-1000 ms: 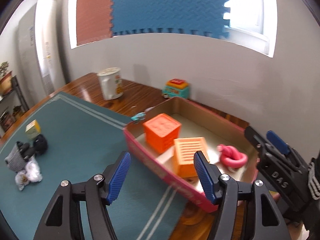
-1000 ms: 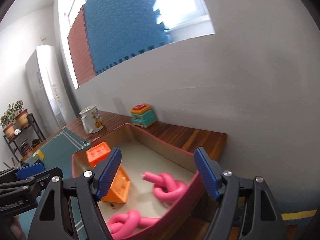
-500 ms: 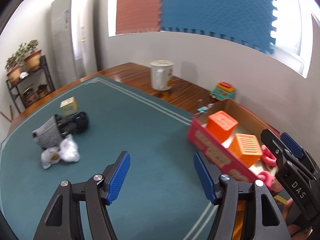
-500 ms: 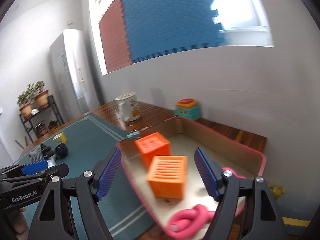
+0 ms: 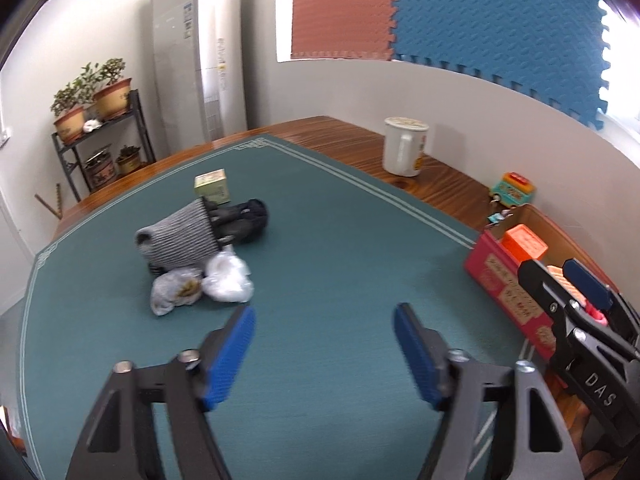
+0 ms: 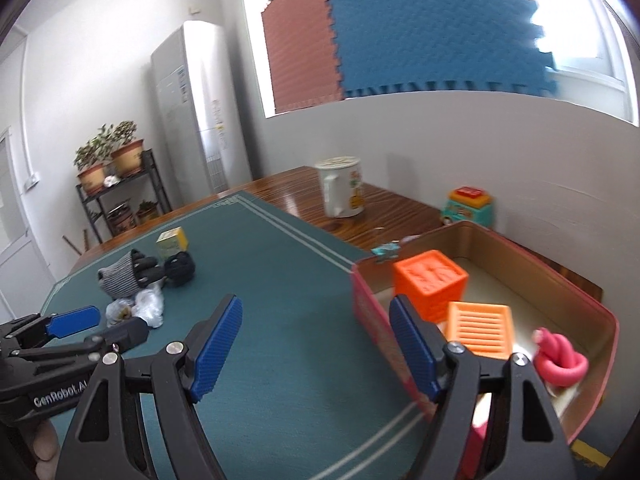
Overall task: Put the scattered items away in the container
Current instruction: 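Move both open tools back toward the sock and plastic bags, then grasp the white plastic bag with the right tool while the left tool grasps the rolled grey sock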
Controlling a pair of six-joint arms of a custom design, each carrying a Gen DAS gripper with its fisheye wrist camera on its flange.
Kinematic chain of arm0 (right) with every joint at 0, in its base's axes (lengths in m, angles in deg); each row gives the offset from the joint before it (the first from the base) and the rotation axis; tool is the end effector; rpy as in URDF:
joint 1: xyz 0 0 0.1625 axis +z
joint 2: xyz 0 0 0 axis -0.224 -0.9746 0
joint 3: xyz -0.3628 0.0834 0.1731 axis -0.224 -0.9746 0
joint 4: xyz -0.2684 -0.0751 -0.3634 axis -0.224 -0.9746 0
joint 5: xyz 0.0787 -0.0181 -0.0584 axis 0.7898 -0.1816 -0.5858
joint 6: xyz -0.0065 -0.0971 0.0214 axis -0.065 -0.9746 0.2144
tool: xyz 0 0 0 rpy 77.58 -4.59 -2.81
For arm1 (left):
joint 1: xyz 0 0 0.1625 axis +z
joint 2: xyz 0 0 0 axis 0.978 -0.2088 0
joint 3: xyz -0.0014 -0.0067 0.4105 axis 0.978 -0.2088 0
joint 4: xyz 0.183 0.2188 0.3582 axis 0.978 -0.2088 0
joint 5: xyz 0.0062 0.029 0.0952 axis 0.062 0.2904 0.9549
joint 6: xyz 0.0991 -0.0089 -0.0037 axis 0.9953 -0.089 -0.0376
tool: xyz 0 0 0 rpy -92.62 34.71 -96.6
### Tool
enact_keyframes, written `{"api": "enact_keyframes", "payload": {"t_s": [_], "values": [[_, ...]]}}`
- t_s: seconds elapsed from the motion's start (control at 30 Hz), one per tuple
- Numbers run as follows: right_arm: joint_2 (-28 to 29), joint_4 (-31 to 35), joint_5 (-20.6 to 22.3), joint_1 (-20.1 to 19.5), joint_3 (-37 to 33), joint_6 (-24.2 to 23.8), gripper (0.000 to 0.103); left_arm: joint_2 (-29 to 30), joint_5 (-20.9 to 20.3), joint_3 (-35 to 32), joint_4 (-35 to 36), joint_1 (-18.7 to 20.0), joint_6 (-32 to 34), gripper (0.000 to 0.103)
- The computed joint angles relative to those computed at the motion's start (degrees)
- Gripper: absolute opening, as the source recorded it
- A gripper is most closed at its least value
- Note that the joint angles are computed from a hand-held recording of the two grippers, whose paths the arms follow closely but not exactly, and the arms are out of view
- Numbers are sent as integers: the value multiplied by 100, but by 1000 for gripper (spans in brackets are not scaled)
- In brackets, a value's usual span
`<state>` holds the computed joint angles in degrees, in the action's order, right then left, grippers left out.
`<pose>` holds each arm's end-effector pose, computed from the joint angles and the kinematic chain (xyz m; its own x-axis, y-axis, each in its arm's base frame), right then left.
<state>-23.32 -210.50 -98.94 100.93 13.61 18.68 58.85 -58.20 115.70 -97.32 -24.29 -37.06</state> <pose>0.0681 -0.6908 0.2268 -0.7828 0.2545 0.5678 -0.4381 0.4227 -0.7934 -0.2954 -0.7323 0.0194 -0.6541 0.3774 -0.6555 0.7037 0.6214 -0.3444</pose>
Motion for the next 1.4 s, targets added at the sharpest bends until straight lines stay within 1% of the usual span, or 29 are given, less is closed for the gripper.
{"api": "enact_keyframes", "payload": {"t_s": [0.23,0.43,0.53,0.63,0.73,0.87,1.0,1.17,1.33,1.4], "values": [[198,333,16,113,-303,-55,80,-57,277,-15,-40,153,-101,79],[450,675,21,253,-732,-245,80,-81,435,-67,13,287,-208,79],[570,889,57,308,-940,-341,80,-159,459,-83,27,414,-269,79],[701,1183,76,351,-1164,-395,80,-246,542,-187,20,627,-458,79],[848,1612,99,380,-1409,-370,80,-242,800,-393,-7,791,-681,79],[1135,2356,125,421,-1856,-350,80,-225,968,-549,-83,910,-740,79],[1493,3012,101,474,-2357,-521,80,-189,1000,-649,109,956,-852,79],[2071,3686,-89,531,-3188,-774,80,-115,1000,-756,343,972,-932,79],[2651,4368,-239,529,-4132,-767,80,-77,976,-857,488,1018,-1019,79],[2778,4639,-209,506,-4395,-615,80,-57,970,-900,548,1037,-1056,79]]}}
